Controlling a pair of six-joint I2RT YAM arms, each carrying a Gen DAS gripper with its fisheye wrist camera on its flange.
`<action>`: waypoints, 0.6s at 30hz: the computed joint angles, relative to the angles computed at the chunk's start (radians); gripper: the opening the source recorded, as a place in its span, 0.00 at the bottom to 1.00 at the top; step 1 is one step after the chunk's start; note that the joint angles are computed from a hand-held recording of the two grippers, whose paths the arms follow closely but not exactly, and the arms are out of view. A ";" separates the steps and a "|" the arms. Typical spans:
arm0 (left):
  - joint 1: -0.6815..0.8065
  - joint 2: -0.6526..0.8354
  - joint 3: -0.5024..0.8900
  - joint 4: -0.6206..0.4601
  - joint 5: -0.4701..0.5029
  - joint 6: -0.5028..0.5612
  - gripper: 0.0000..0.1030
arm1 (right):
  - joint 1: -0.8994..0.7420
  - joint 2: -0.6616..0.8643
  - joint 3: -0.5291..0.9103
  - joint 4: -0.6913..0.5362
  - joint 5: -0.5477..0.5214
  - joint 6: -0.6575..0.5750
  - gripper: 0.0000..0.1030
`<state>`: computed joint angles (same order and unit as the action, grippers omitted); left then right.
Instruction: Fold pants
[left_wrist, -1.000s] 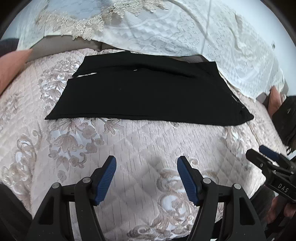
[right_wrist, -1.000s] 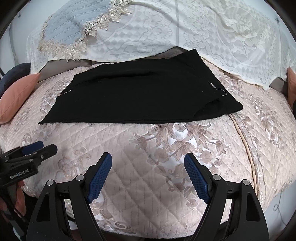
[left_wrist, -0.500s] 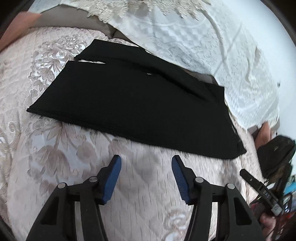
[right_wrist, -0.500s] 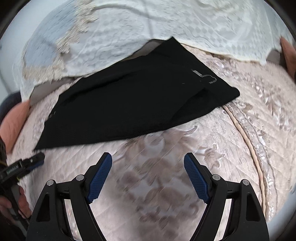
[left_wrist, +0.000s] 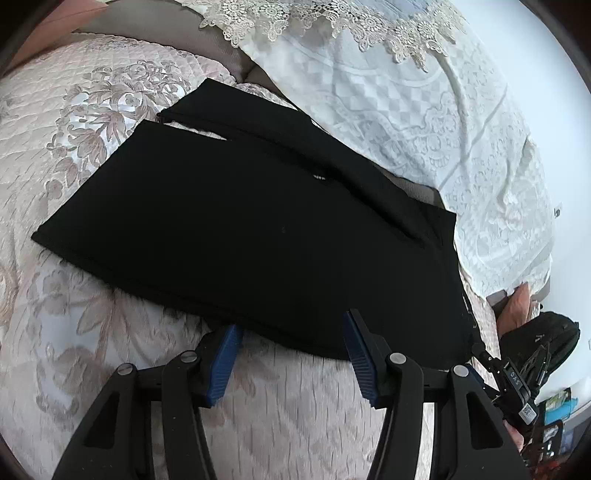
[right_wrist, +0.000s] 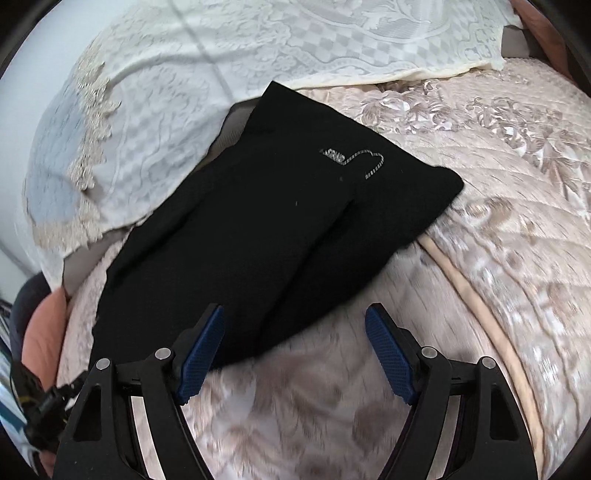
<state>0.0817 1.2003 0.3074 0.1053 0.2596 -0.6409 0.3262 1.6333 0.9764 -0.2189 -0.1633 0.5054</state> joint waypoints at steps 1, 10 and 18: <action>0.002 0.015 0.005 0.013 -0.004 -0.001 0.57 | -0.006 0.016 0.011 0.016 -0.007 0.006 0.76; 0.019 0.096 0.048 0.024 -0.074 0.019 0.22 | -0.054 0.109 0.094 0.028 0.008 0.025 0.34; 0.045 0.087 0.079 -0.047 -0.079 0.064 0.04 | -0.066 0.057 0.052 0.055 0.003 0.027 0.04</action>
<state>0.1271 1.2872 0.3864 0.0579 0.1801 -0.5765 0.2603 1.6902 1.0289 -0.1638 -0.1602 0.5320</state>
